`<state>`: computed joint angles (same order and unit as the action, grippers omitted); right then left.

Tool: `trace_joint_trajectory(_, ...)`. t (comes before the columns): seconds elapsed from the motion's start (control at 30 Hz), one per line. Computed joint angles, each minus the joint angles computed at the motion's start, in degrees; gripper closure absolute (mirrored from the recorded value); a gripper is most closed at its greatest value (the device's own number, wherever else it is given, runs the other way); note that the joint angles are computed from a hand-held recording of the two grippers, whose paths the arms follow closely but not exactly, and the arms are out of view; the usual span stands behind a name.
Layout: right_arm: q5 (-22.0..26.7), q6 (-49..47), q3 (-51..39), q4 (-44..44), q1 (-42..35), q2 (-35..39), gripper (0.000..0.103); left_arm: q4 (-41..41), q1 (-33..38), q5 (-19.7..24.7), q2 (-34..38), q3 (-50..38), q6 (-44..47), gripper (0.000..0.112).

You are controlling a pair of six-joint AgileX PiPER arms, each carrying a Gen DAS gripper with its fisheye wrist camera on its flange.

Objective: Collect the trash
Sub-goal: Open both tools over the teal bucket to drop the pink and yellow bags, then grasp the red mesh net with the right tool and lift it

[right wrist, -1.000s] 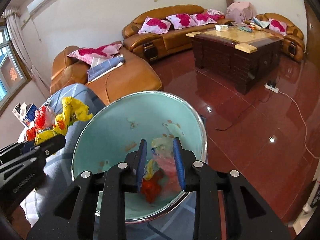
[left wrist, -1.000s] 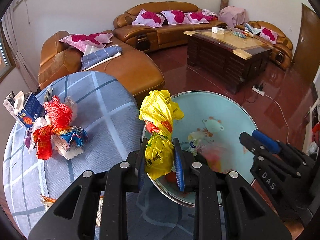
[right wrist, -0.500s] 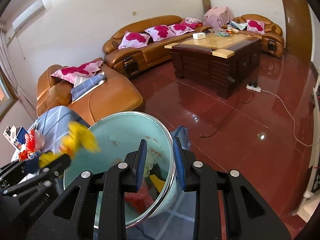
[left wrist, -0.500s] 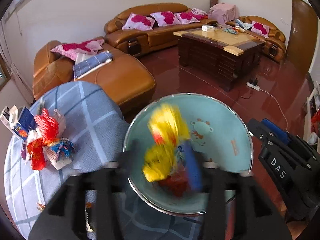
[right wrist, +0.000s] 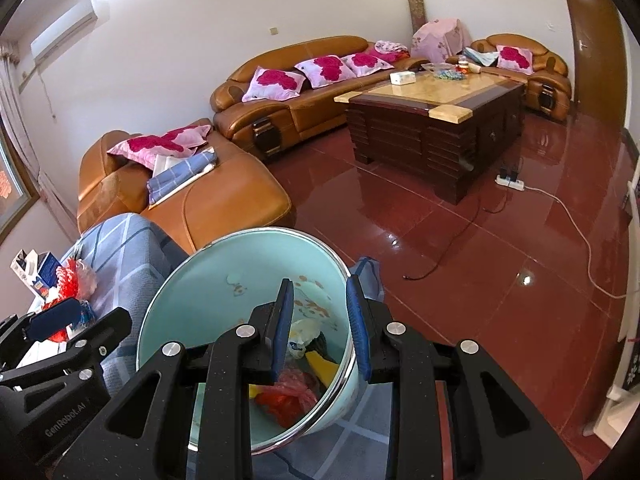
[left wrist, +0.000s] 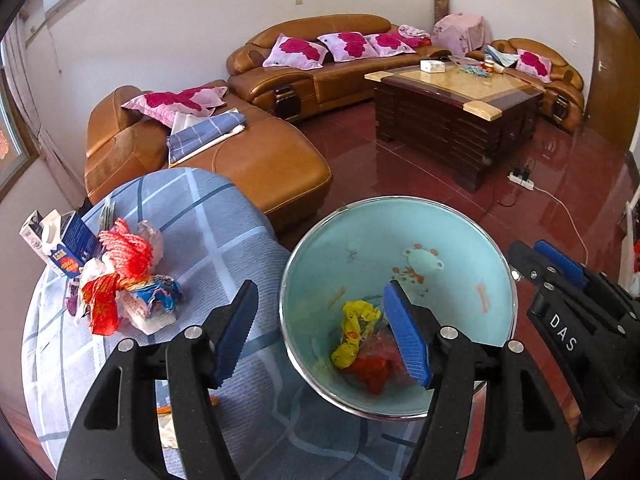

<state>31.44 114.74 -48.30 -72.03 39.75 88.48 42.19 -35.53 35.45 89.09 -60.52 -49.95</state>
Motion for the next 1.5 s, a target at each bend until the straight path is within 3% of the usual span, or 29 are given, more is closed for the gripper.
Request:
trace_joint_trajectory(0.3,3.8,-0.9,-1.3,-0.4,3.2,0.1,0.053,1.0,2.7,0.8,-3.1,2.7,-1.2,0.041)
trace_joint_trajectory(0.77,7.8,-7.9,-7.8,3.3,7.7,3.6,0.053,-7.0,14.9,-4.4,-10.3,9.7,8.7,0.04)
trace_joint_trajectory(1.13,7.0,-20.9,-21.8,10.2,11.7,12.1,0.058,-24.8,38.7,-10.0,-15.5,15.2,33.5,0.04)
trace_joint_trajectory(1.27,5.3,-26.6,-28.1,14.2,12.4,15.9,0.058,-33.4,49.8,-11.1,-14.0,15.0,45.0,0.04)
trace_joint_trajectory(1.5,1.9,-43.0,-42.3,27.8,12.5,24.0,0.059,-40.4,60.4,-11.8,-10.1,12.1,55.2,0.04)
